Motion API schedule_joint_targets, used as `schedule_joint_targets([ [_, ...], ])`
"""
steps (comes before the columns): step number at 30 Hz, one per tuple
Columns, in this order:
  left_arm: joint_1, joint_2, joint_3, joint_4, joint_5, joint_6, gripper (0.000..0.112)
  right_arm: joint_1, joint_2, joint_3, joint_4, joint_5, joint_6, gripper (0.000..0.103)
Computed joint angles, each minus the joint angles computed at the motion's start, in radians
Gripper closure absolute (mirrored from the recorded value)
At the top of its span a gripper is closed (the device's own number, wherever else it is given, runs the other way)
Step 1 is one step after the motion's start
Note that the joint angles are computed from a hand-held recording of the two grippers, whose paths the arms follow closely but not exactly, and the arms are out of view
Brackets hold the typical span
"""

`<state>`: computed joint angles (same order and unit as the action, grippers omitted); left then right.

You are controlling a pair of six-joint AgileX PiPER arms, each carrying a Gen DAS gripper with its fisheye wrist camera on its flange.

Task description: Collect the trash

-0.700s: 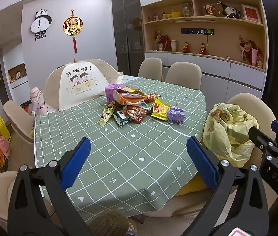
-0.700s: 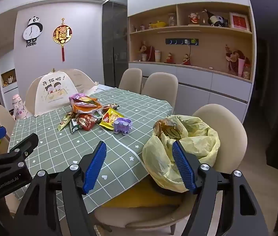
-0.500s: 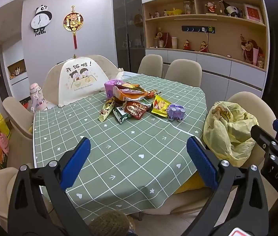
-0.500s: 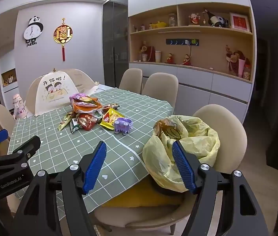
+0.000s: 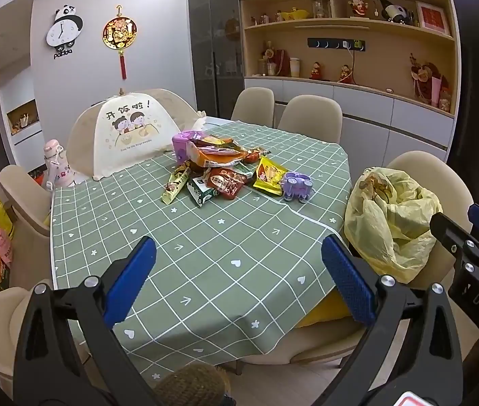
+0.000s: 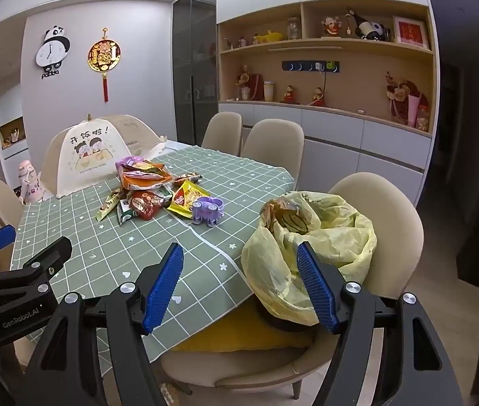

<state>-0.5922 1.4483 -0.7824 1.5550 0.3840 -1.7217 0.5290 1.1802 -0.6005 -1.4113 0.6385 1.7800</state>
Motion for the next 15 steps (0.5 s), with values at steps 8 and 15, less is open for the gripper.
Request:
schedule_joint_targets([
  [8,0.013,0.007,-0.011,-0.063,-0.018,0.068,0.018,-0.010,0.015,-0.004,0.028,-0.009,-0.009,0.037],
  [15,0.031,0.021,-0.020,-0.133,-0.037,0.136,0.018,-0.024,0.033,-0.009,0.061,-0.029,-0.034,0.037],
])
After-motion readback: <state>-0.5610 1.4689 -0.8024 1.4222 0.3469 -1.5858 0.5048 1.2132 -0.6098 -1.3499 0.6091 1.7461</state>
